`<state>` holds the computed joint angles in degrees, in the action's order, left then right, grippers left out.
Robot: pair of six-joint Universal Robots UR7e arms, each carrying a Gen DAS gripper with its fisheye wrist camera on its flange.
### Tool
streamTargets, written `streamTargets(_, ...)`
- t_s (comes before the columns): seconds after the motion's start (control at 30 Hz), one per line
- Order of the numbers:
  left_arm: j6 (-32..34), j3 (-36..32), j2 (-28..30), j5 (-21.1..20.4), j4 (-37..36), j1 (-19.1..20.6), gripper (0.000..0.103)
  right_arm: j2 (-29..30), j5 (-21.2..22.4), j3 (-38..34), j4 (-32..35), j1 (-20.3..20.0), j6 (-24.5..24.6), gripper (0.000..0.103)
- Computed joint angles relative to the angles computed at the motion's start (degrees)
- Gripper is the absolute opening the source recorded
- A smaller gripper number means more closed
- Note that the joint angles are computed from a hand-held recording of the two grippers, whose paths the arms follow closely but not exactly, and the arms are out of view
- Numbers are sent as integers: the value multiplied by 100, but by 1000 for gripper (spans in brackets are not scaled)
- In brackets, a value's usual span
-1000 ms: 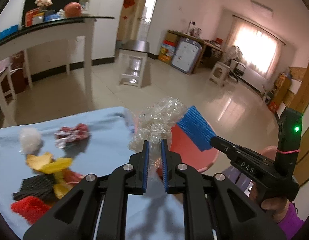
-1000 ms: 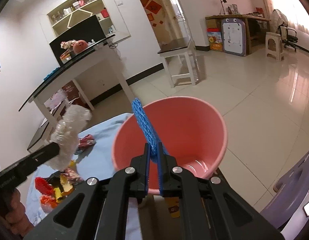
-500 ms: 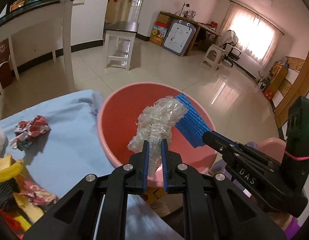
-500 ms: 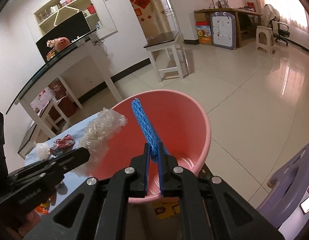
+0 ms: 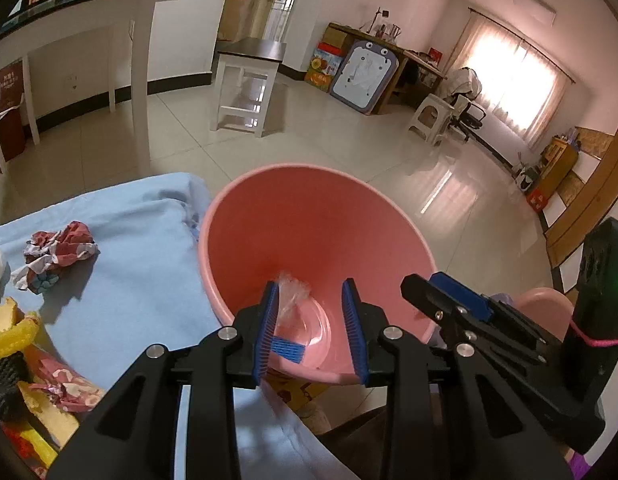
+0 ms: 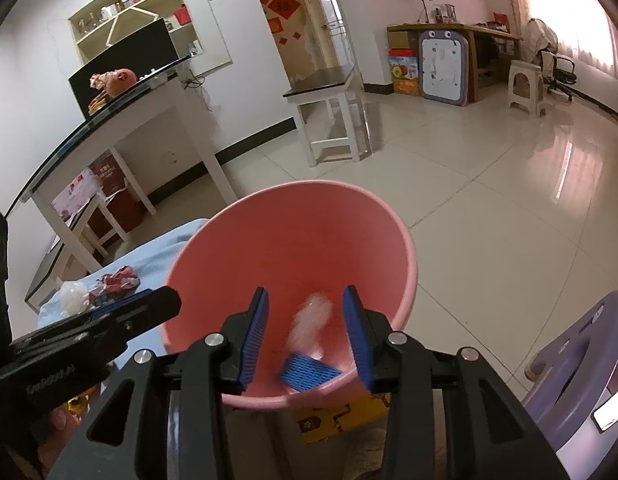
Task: Collect trash
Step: 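Carry both items over the pink bucket and open both grippers to drop them, then return both grippers to the table toward the white bag and red wrapper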
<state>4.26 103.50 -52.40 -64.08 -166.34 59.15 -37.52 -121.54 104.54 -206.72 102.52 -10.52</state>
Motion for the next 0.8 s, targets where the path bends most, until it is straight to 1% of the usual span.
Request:
streamTargets(0.1,40,138,-130,21,-101,-50,33,11,-24,35,-94,87,-103,39)
streamTargets(0.23,105,319,-332,42,-149,-75,33,0,68,137,-242,211,-128,47)
streamTargets(0.4,269,744,-755,244,-398,-156,33,-16,212,258,-258,376,-74,48)
streamTargets(0.5,373,1003,-1064,361,-551,-190,33,28,263,263,-199,492,-66,49)
streamTargets(0.6,341,1189,-1378,471,-594,-191,33,111,279,213,-98,630,-91,49)
streamTargets(0.8,262,1359,-1908,836,-623,-93,33,259,445,11,212,777,-19,50)
